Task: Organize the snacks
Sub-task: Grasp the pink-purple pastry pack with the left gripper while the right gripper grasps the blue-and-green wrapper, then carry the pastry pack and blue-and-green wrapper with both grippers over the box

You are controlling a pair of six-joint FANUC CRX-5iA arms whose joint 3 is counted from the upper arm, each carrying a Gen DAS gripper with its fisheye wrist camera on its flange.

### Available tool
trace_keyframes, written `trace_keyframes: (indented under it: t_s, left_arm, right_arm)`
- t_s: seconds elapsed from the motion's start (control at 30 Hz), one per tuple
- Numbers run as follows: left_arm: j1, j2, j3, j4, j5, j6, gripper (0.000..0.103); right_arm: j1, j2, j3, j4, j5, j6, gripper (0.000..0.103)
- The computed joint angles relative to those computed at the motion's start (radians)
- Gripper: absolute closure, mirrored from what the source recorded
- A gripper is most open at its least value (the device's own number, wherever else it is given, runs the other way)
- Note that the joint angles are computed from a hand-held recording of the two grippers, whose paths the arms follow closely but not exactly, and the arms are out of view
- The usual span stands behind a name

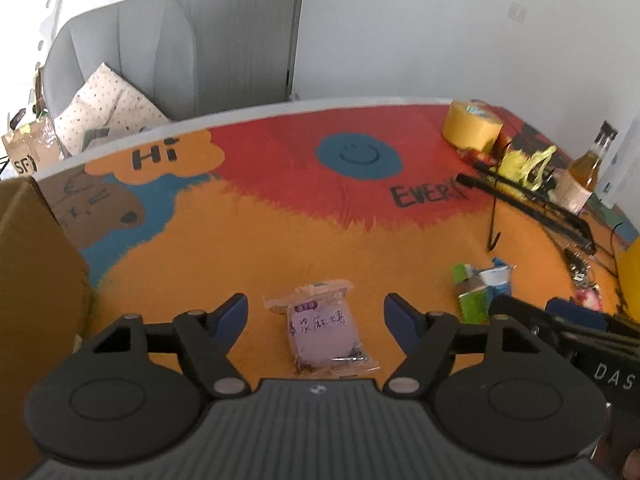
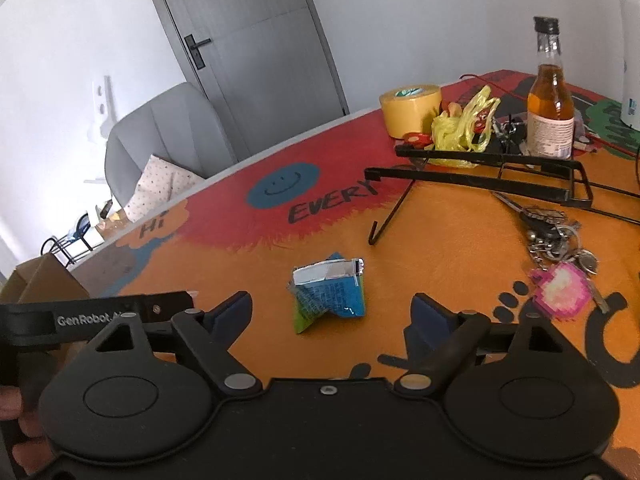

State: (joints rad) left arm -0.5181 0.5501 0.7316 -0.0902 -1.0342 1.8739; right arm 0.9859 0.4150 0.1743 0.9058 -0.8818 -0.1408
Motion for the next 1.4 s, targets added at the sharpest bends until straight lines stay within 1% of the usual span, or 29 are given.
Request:
trace_keyframes:
  t_s: [0.03,0.1,0.13,0.17,0.2,0.23,0.27,0.3,0.33,0.37,0.4,0.5,0.67,0.77,0.9,0.97,1.13,1.4]
  left_arm:
    - [0.000,0.006,0.006,-0.001,-0.008,0.004,0.034]
    - [0.003,0.015,0.009,0.010,-0.022,0.010,0.043]
    - [-0.002,0.008,-0.001,-0.008,-0.010,0.012,0.045]
    - [-0.008,0.009,0.003,-0.026,-0.015,0.013,0.051]
    - [-0.010,0.006,0.000,-0.032,-0.012,0.016,0.060]
    - [-0.010,0.003,-0.004,-0.033,-0.010,0.017,0.066]
    - [-0.012,0.001,-0.003,-0.042,-0.013,0.020,0.069]
    - [-0.010,-0.004,-0.013,-0.038,-0.006,0.019,0.070]
    - [-0.009,-0.006,-0.016,-0.038,-0.002,0.017,0.070]
    - [-0.010,-0.011,-0.025,-0.041,0.004,0.017,0.071]
    - [-0.009,-0.018,-0.036,-0.040,0.011,0.020,0.071]
    - [-0.003,-0.037,-0.069,-0.012,0.037,0.002,0.072]
    - [-0.007,-0.081,-0.114,-0.016,0.067,-0.008,0.072]
    - [-0.008,-0.106,-0.141,-0.016,0.079,-0.006,0.072]
    - [0.000,-0.147,-0.186,-0.001,0.106,-0.003,0.072]
    - [-0.001,-0.168,-0.199,-0.011,0.114,-0.002,0.072]
    - [0.006,-0.222,-0.242,-0.020,0.142,0.002,0.072]
    - [0.030,-0.302,-0.323,-0.006,0.190,-0.012,0.072]
  right_arm:
    - [-0.001,0.010,0.013,-0.005,-0.004,0.016,0.017]
    - [0.000,0.030,0.040,-0.015,-0.015,0.052,0.018]
    - [0.000,0.039,0.052,-0.018,-0.021,0.066,0.019]
    - [0.000,0.050,0.066,-0.024,-0.026,0.081,0.020]
    - [0.001,0.061,0.081,-0.032,-0.036,0.097,0.023]
    - [0.002,0.074,0.097,-0.036,-0.048,0.114,0.027]
    - [0.003,0.082,0.106,-0.044,-0.051,0.126,0.030]
    - [0.001,0.087,0.114,-0.058,-0.051,0.138,0.037]
    - [0.006,0.098,0.121,-0.036,-0.073,0.135,0.042]
    - [0.013,0.113,0.146,-0.039,-0.107,0.159,0.054]
    - [0.016,0.117,0.154,-0.039,-0.119,0.170,0.067]
    - [0.020,0.088,0.110,-0.024,-0.072,0.141,0.069]
    - [0.041,0.051,0.059,0.042,-0.066,0.060,0.070]
    - [0.054,0.041,0.053,0.063,-0.087,0.036,0.070]
    - [0.070,0.029,0.040,0.090,-0.088,0.005,0.070]
    - [0.077,0.020,0.032,0.105,-0.082,-0.013,0.070]
    - [0.097,0.017,0.043,0.135,-0.099,-0.031,0.070]
    - [0.125,0.028,0.082,0.175,-0.140,-0.029,0.070]
